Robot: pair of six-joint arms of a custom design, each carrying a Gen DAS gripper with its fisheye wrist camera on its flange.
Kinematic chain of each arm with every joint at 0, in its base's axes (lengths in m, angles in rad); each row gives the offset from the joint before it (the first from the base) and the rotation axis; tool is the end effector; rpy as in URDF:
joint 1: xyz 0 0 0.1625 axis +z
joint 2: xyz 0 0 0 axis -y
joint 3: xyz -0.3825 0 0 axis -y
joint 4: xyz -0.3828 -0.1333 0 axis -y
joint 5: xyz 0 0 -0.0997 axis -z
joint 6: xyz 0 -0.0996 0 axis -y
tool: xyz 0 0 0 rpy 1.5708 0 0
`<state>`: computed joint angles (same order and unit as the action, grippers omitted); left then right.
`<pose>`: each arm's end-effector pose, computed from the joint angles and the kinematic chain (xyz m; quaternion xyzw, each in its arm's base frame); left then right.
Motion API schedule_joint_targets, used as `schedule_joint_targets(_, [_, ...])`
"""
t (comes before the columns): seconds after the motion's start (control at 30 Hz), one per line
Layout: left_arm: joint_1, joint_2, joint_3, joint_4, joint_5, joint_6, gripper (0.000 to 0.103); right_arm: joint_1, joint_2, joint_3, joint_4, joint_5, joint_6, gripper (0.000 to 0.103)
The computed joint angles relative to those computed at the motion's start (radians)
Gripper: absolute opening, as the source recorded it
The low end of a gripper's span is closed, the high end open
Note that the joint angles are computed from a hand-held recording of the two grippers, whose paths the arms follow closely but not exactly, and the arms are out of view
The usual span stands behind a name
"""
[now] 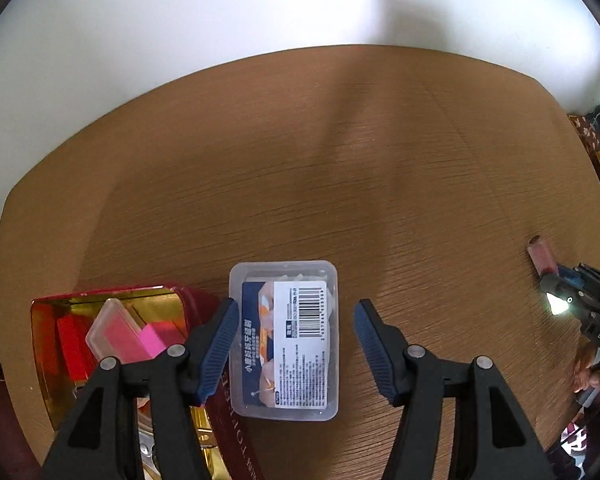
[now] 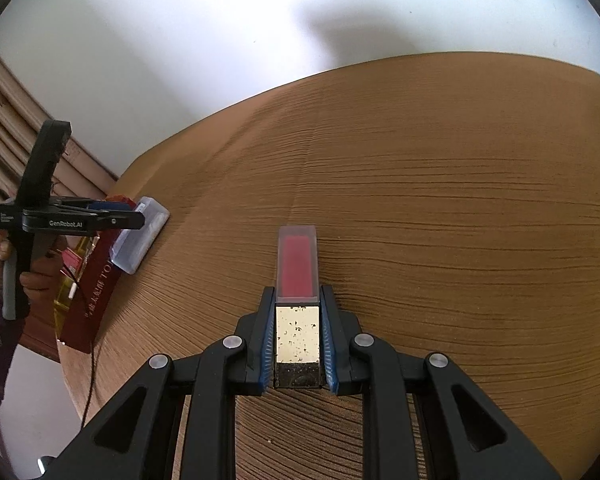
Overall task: Organize rigid objects
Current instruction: 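Grasp the clear plastic box with the left tool while the right tool holds the block, then lower the clear plastic box into the tin and open the left tool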
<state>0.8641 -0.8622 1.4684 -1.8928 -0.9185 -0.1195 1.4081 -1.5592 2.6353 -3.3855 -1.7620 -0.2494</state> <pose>-0.2663 -0.6103 0.1309 0.3148 0.8845 -0.0045 0.3443 0.0601 -0.3400 0.2029 0.0058 -0.9289 0.3335 0.1607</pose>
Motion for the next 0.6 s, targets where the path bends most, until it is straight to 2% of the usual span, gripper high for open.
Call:
schedule_joint_targets(0.1, [0.001, 0.033, -0.033, 0.048, 0.031, -0.01, 0.07, -0.001, -0.006, 0.002, 0.004, 0.0, -0.001, 0.019])
schedule_joint_targets(0.2, [0.043, 0.108, -0.158, 0.233, -0.083, -0.064, 0.073, 0.01, -0.008, 0.002, 0.002, -0.017, -0.003, 0.019])
schedule_joint_targets(0.23, [0.035, 0.121, -0.174, 0.251, -0.074, -0.046, 0.073, 0.004, -0.017, 0.004, 0.01, -0.009, -0.003, 0.019])
schedule_joint_targets(0.4, [0.022, 0.105, -0.096, 0.104, -0.056, 0.006, 0.072, -0.018, -0.05, 0.009, 0.039, 0.02, -0.003, 0.018])
schedule_joint_targets(0.43, [0.023, 0.095, -0.078, 0.062, -0.057, 0.009, 0.071, -0.017, -0.054, 0.008, 0.044, 0.018, -0.002, 0.018])
schedule_joint_targets(0.47, [0.021, 0.084, -0.059, 0.029, -0.049, 0.007, 0.063, -0.017, -0.055, 0.008, 0.045, 0.018, -0.003, 0.018])
schedule_joint_targets(0.6, [0.022, 0.059, -0.03, -0.02, -0.073, -0.015, 0.063, -0.017, -0.053, 0.008, 0.038, 0.014, -0.005, 0.018])
